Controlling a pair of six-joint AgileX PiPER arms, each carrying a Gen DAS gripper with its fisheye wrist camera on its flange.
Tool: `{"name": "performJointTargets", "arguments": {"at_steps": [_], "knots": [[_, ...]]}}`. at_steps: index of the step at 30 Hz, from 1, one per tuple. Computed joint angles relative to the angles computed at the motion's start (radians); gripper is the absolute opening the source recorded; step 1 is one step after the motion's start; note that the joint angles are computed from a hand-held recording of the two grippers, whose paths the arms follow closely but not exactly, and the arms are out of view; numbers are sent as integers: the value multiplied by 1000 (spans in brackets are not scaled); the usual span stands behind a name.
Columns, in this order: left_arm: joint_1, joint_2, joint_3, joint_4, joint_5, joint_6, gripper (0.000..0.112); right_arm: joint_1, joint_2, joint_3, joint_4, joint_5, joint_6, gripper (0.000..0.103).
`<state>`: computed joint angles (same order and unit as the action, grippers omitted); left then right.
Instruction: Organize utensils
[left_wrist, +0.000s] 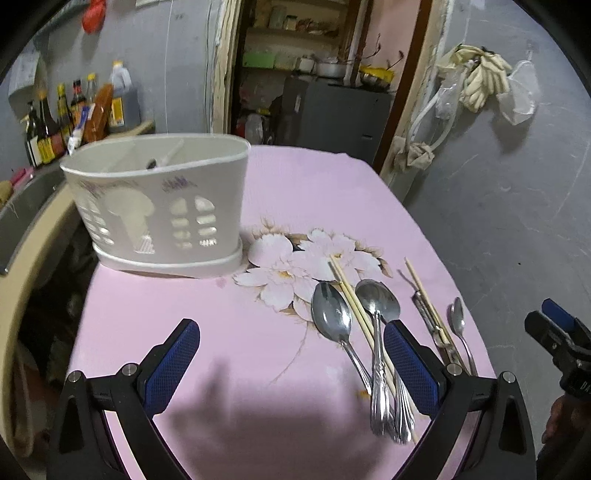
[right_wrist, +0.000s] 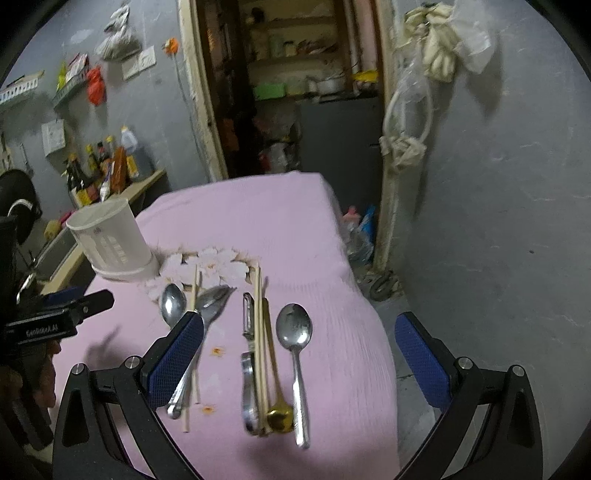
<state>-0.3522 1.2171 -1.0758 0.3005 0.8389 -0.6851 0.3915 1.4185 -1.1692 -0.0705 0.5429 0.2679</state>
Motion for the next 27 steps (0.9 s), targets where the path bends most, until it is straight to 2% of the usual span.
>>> {"name": "performJointTargets", "arguments": {"at_steps": [2, 4, 6, 12, 15, 18, 20, 25, 27], "knots": [[-3, 29, 13, 23, -33, -36, 100, -39, 51, -9, 125, -27, -135, 96], [-4, 62, 29, 49, -79, -70, 98, -76, 119, -31, 269, -45, -279, 82], [-6, 88, 40, 68, -118, -94, 96, -110, 178, -56, 408, -37, -404, 75], [37, 166, 32, -21, -193, 8, 76, -154, 306, -113, 706, 0, -710, 56], [79, 190, 25, -123, -220, 120, 64, -175, 342, -134, 794, 49, -811, 48], [134, 209, 20, -290, -241, 288, 54, -202, 374, -165, 868, 123, -904, 47], [164, 235, 2, -402, -228, 397, 49, -226, 398, -188, 900, 169, -944, 47], [188, 273, -38, -492, -198, 525, 43, -261, 478, -282, 941, 314, -1006, 46], [200, 291, -59, -535, -180, 576, 36, -265, 492, -302, 934, 338, -1018, 37]]}}
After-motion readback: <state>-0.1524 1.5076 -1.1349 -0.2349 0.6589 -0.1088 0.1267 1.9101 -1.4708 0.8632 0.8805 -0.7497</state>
